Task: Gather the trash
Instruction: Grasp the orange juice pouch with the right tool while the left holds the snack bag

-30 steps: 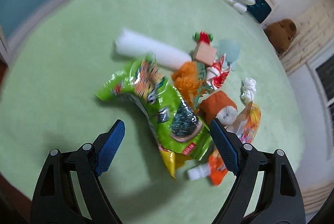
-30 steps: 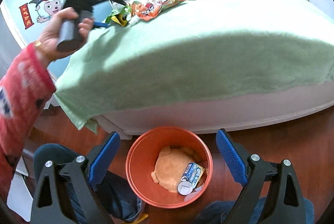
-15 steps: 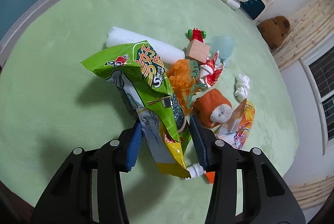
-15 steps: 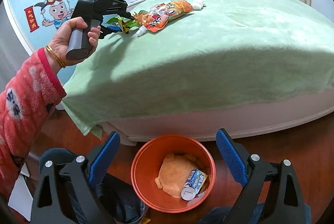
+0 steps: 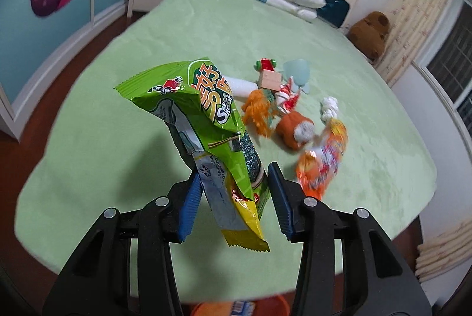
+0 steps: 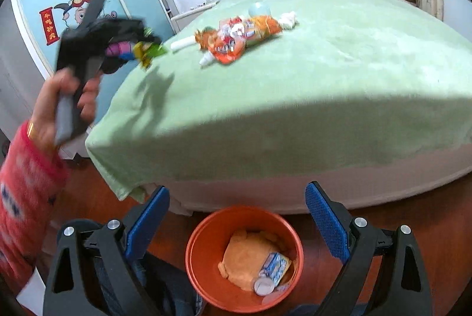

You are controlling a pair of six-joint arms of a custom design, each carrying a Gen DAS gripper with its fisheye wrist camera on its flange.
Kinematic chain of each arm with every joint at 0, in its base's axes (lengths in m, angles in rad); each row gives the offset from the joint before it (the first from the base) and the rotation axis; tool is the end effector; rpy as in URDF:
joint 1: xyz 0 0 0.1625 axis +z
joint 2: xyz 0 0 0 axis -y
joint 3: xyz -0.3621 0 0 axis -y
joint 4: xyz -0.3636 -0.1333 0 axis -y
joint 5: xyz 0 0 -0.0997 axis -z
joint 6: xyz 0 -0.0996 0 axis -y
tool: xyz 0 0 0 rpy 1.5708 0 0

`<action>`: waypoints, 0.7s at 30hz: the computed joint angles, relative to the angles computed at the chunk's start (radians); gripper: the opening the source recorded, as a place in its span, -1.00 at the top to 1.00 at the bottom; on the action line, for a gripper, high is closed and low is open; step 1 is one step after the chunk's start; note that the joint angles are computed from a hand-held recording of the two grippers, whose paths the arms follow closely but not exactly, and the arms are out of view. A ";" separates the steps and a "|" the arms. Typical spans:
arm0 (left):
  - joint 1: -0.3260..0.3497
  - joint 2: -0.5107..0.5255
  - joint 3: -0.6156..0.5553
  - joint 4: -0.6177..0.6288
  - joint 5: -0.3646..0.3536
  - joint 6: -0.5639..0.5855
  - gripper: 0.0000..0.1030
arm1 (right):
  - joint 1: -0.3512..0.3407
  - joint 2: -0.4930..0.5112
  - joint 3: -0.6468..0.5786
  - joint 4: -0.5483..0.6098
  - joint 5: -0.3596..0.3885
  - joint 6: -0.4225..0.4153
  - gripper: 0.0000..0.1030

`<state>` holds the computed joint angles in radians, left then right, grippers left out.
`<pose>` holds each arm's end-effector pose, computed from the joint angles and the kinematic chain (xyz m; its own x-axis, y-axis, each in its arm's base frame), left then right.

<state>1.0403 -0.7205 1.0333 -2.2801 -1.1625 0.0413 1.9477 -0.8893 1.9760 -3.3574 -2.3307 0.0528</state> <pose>-0.2280 -0.7303 0.2437 -0.8492 0.3647 -0.3819 0.5022 0.7812 -0.3707 0.2516 -0.4598 0.1309 -0.8510 0.1831 0.4922 -0.2369 0.7025 -0.6711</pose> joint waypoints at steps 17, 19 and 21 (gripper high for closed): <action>-0.043 -0.413 0.668 -0.268 0.028 0.102 0.15 | -0.115 0.154 -0.569 0.309 0.156 0.047 -0.81; -0.050 -0.441 0.716 -0.300 0.043 0.103 0.15 | -0.143 0.180 -0.648 0.397 0.201 0.162 -0.81; -0.059 -0.457 0.747 -0.320 0.053 0.111 0.15 | -0.162 0.213 -0.724 0.467 0.225 0.237 -0.81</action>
